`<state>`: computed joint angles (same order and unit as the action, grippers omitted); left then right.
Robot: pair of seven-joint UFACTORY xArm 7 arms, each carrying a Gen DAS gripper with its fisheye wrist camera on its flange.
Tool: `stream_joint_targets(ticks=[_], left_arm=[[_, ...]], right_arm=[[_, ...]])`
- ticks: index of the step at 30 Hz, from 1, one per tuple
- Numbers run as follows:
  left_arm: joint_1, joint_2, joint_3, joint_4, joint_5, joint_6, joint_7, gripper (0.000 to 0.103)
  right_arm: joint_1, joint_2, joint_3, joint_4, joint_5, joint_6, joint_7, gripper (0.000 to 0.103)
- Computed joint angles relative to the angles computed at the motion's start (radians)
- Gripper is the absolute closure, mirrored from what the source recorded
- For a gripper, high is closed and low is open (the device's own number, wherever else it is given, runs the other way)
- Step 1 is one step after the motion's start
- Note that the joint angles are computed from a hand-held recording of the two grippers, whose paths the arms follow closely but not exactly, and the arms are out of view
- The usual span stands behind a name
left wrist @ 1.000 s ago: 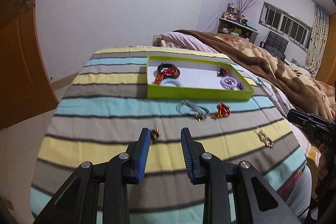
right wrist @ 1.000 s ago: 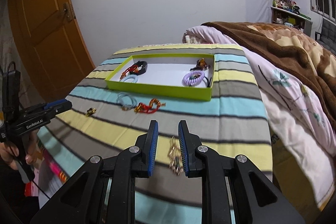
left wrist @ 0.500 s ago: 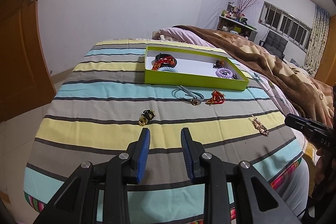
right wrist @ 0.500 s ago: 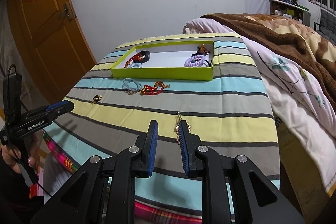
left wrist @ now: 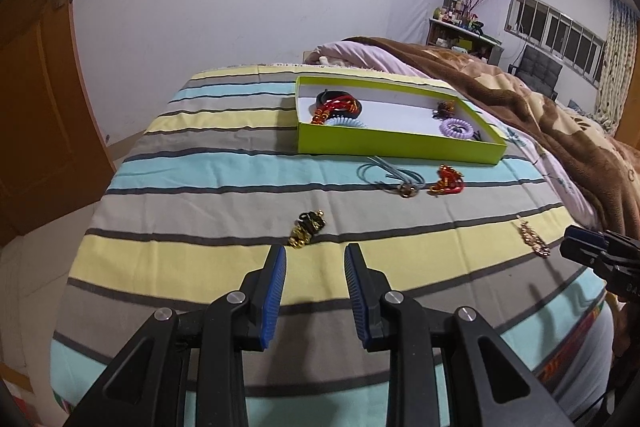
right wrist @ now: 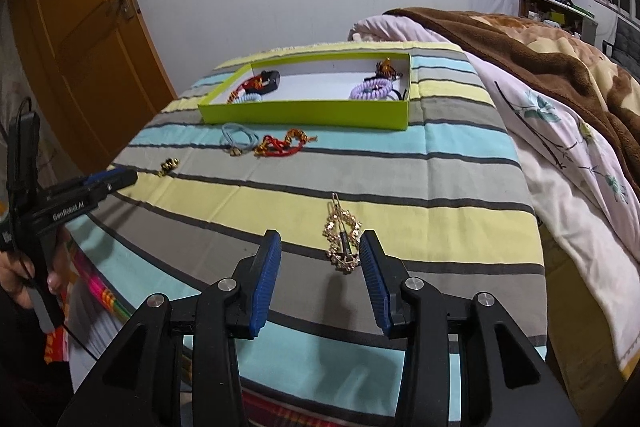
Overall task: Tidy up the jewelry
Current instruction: 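Grasp the gold filigree pendant with the right gripper while the left grasps the gold-black charm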
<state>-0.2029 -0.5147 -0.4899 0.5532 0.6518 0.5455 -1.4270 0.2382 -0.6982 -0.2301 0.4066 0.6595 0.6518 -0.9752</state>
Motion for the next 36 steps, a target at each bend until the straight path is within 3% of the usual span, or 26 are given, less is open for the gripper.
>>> stream_joint_targets(ticks=[13, 27, 31, 36], left_arm=[[0.021, 0.126, 0.056, 0.049, 0.082, -0.035, 0.059, 0.073], [-0.022, 0.235, 0.135, 0.108, 0.121, -0.040, 0.149, 0.073], [-0.037, 0.246, 0.149, 0.118, 0.119, -0.032, 0.161, 0.073], [-0.047, 0.250, 0.154, 0.123, 0.124, -0.022, 0.160, 0.073]], right_arm=[[0.019, 0.099, 0.037, 0.013, -0.007, -0.076, -0.020, 0.061], [0.066, 0.123, 0.053, -0.006, -0.055, -0.181, -0.059, 0.061], [0.078, 0.117, 0.040, -0.010, -0.055, -0.182, -0.070, 0.074], [0.081, 0.108, 0.043, -0.019, -0.064, -0.192, -0.059, 0.075]])
